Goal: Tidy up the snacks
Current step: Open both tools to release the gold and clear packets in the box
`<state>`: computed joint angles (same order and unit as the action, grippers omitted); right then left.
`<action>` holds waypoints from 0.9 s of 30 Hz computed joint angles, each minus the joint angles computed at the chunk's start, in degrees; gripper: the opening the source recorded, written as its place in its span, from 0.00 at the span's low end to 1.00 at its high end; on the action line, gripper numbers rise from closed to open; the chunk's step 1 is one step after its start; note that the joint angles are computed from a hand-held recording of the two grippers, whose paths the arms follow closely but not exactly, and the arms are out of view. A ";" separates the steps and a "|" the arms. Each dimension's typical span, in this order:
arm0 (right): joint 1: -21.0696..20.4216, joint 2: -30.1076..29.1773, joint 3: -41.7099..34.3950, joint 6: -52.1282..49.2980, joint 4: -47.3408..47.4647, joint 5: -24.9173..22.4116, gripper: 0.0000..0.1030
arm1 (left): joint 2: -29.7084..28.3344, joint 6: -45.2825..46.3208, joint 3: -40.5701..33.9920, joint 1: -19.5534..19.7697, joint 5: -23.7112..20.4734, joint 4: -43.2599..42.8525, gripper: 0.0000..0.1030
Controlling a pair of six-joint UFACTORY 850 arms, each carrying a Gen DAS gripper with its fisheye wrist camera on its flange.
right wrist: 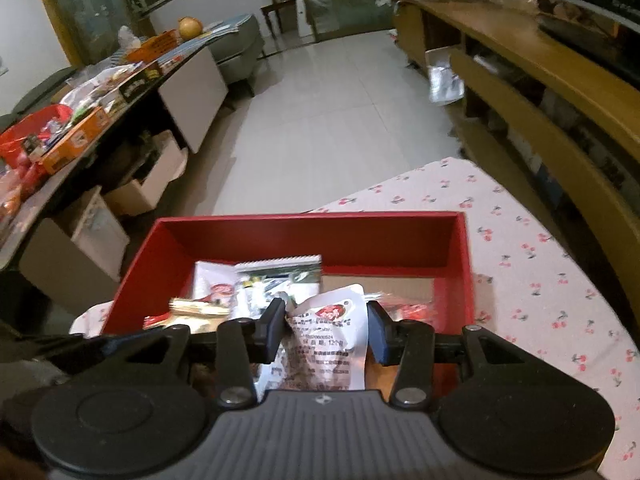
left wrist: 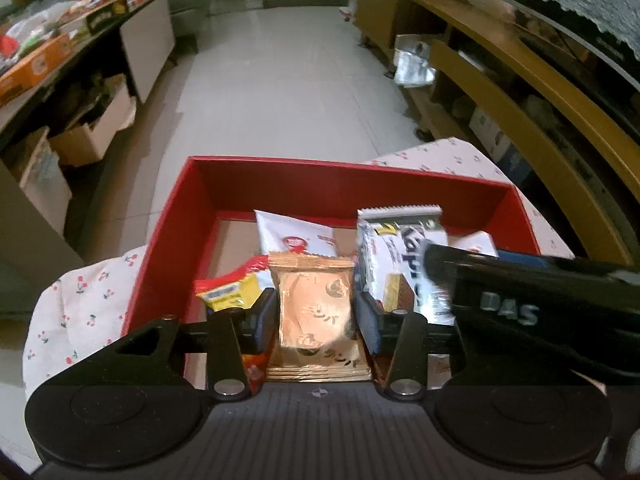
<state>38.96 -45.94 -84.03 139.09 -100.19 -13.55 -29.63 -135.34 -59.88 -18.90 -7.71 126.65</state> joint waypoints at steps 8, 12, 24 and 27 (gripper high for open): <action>0.68 0.15 -0.01 -2.69 2.05 -1.85 0.50 | 0.67 -2.36 0.89 0.23 -0.54 2.15 0.63; 0.55 0.30 0.05 -1.24 1.09 -1.73 0.50 | 0.58 -1.74 0.66 0.49 -0.27 0.95 0.65; 1.34 4.05 4.25 5.49 -3.34 -4.25 0.54 | 3.37 -4.12 3.92 0.64 -2.28 2.19 0.80; 2.11 5.21 5.71 4.18 -1.63 -5.74 0.56 | 4.76 -5.69 5.42 0.63 -2.81 3.50 0.82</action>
